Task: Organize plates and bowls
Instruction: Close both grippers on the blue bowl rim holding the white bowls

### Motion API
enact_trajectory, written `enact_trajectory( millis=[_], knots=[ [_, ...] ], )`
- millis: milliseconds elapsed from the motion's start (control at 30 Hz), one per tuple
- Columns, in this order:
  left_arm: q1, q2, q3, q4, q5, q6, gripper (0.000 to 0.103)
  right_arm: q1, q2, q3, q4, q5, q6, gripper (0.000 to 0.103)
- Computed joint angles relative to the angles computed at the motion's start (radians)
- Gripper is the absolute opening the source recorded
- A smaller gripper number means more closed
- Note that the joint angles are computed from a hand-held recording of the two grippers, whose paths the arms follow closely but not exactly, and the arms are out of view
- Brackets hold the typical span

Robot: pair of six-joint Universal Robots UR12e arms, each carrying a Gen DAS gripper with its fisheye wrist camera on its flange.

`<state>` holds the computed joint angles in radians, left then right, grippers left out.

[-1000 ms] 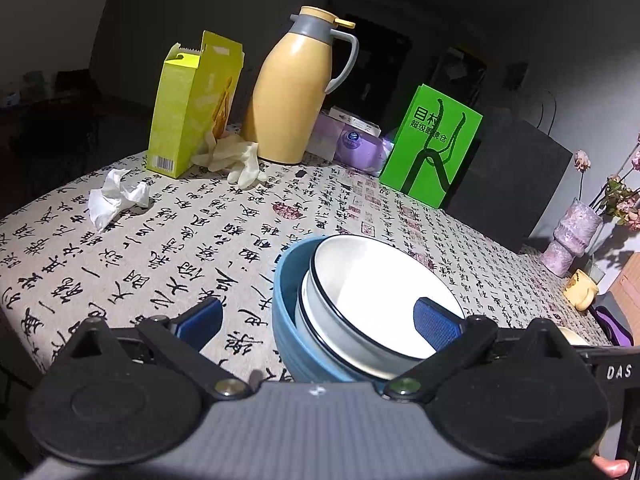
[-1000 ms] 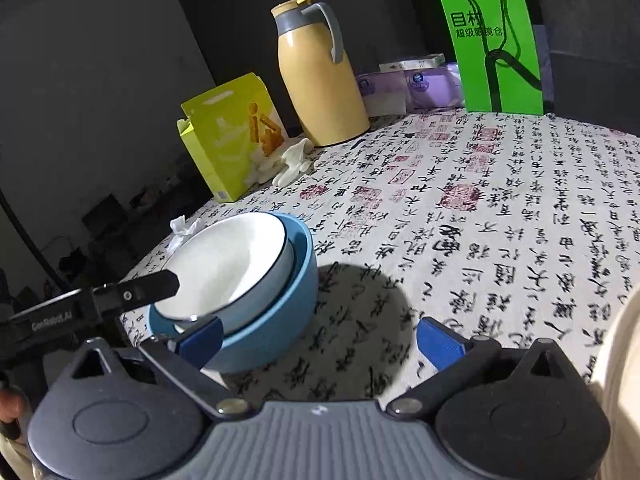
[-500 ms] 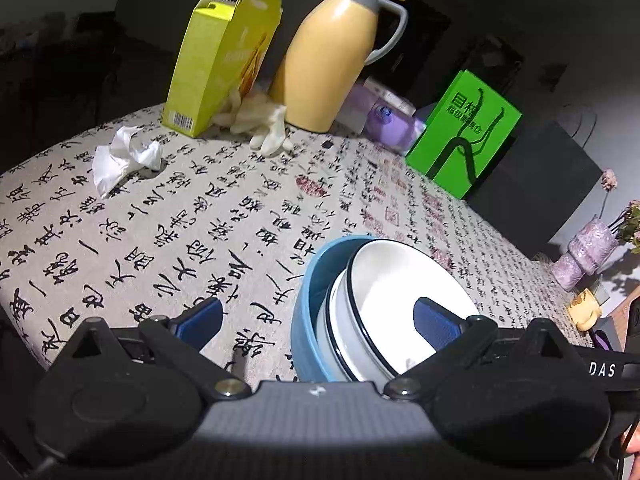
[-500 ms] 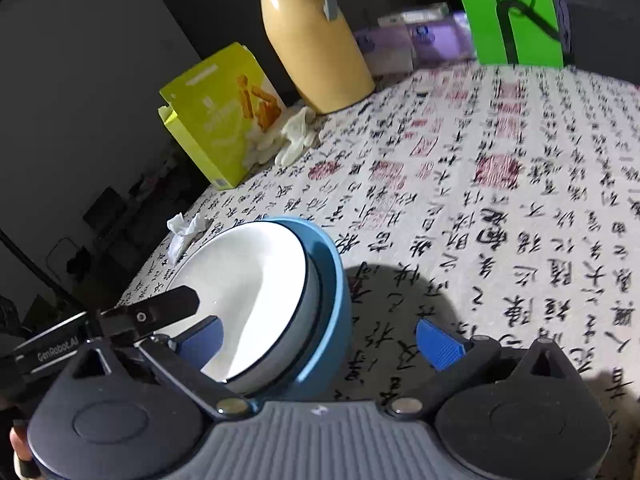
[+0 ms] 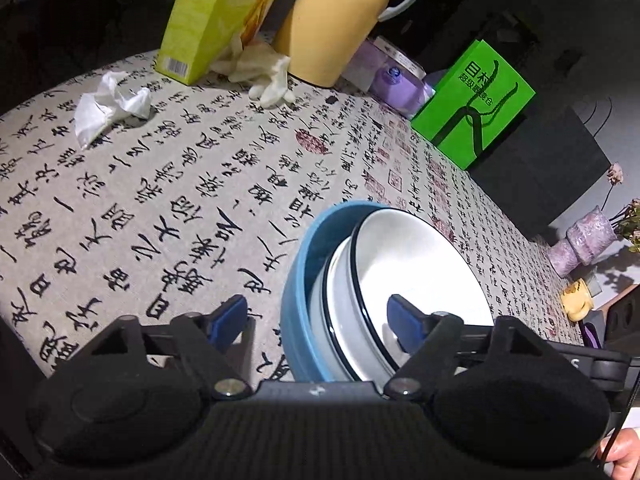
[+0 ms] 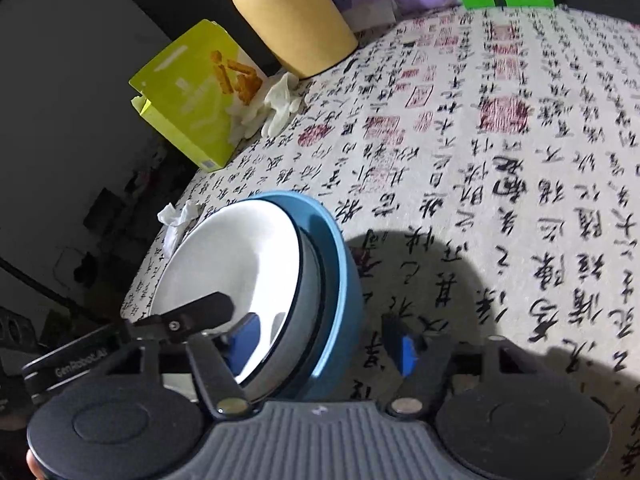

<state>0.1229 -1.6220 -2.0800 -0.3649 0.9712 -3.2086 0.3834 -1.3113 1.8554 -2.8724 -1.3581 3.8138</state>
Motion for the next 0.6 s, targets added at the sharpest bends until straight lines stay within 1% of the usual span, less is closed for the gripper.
enact_trajectory(
  millis=[133, 167, 267, 333, 400, 600],
  knots=[
    [0.000, -0.003, 0.006, -0.028, -0.020, 0.005, 0.068, -0.002, 0.006, 0.000, -0.004, 0.021, 0.016, 0.056],
    [0.000, -0.005, 0.009, -0.038, -0.025, 0.005, 0.066, -0.003, 0.007, 0.001, -0.007, 0.026, 0.022, 0.055],
    [-0.002, -0.009, 0.016, -0.064, -0.033, 0.007, 0.056, -0.005, 0.009, 0.002, -0.016, 0.034, 0.039, 0.053],
    [-0.003, -0.011, 0.018, -0.071, -0.035, 0.009, 0.056, -0.007, 0.009, 0.004, -0.022, 0.043, 0.047, 0.050],
    [-0.003, -0.012, 0.018, -0.071, -0.033, 0.006, 0.055, -0.008, 0.010, 0.006, -0.021, 0.045, 0.053, 0.048],
    [0.000, -0.017, 0.019, -0.068, -0.041, -0.005, 0.054, -0.013, 0.012, 0.018, -0.056, 0.058, 0.092, 0.046]
  ],
)
